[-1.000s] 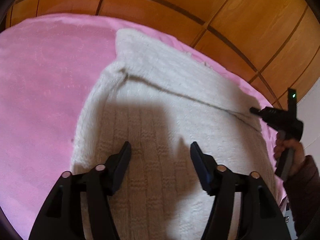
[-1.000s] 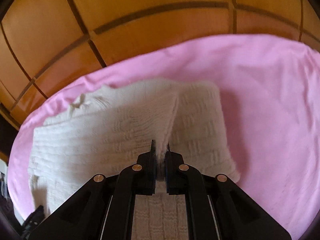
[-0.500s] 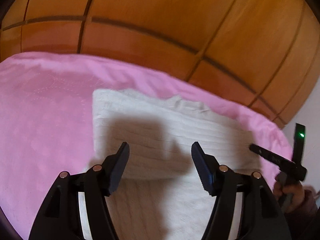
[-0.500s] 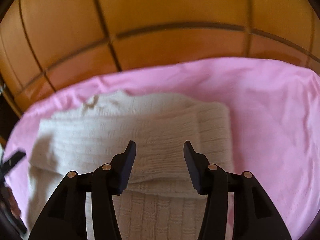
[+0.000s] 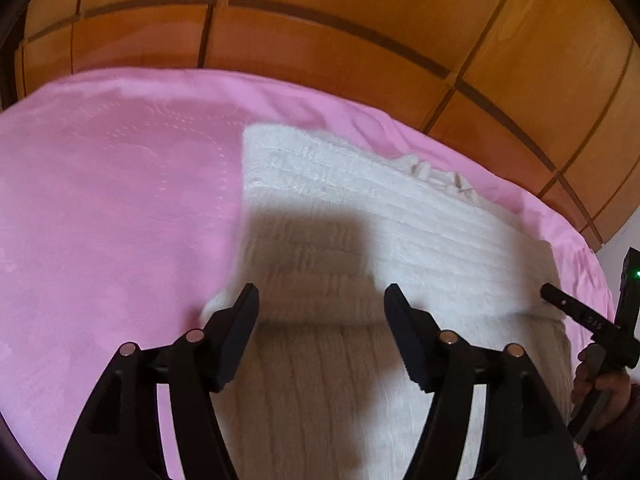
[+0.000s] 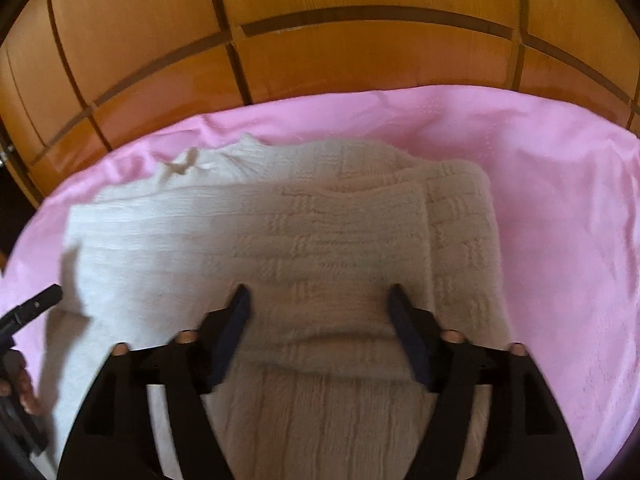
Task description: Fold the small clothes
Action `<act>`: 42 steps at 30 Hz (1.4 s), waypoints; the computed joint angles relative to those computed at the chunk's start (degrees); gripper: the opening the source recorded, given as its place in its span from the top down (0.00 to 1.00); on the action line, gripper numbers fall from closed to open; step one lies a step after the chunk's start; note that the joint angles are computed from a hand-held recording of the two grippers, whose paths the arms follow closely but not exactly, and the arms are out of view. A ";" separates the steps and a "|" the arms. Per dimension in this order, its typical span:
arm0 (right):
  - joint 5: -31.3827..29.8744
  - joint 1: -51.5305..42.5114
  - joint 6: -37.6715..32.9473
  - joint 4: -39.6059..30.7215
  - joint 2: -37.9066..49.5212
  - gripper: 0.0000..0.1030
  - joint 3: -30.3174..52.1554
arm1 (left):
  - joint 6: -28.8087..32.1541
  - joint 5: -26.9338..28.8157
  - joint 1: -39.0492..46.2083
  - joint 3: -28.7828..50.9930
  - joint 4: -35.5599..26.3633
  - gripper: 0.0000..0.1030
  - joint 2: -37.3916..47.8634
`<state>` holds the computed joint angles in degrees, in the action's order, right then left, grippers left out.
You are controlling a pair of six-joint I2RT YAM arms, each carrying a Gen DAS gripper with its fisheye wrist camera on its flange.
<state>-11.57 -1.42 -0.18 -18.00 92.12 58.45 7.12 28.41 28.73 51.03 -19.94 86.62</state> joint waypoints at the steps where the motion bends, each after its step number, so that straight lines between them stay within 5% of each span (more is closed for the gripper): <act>1: -0.51 -0.94 -0.71 -0.67 -1.76 0.23 -1.26 | 0.88 0.78 0.80 -0.42 -0.91 0.35 -1.09; 9: -7.48 -15.84 -11.71 -12.62 -14.16 0.23 -11.90 | 15.59 9.20 13.71 -5.74 -14.02 0.35 -9.09; 13: -14.64 -26.36 -21.63 -22.20 -19.17 0.25 -16.23 | 28.02 12.59 22.93 -7.25 -24.86 0.41 -9.98; 22: -20.41 -44.63 -47.14 -47.34 -26.94 0.66 -20.52 | 57.23 10.48 42.89 -9.03 -48.84 0.71 -7.76; 26: -19.15 -44.40 -51.24 -51.43 -28.18 0.87 -21.51 | 65.45 5.94 46.86 -9.59 -54.32 0.93 -6.63; 29: -22.06 -43.98 -52.22 -54.37 -27.97 0.93 -19.45 | 70.91 6.86 50.58 -6.44 -60.13 0.94 -3.55; 33: -29.71 -40.66 -46.43 -54.61 -26.37 0.93 -14.19 | 71.28 13.55 48.90 0.52 -67.12 0.95 -0.68; 36: -32.82 -34.75 -35.12 -46.94 -23.97 0.93 -11.85 | 64.35 19.52 42.19 4.23 -65.89 0.95 -0.45; 42: -27.43 -22.96 -14.97 -29.41 -15.00 0.93 -6.46 | 30.54 23.60 22.64 7.01 -42.14 0.94 -0.98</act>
<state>-38.99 -24.37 -15.15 -47.41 77.12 51.99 37.66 52.02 51.36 58.04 -62.08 85.64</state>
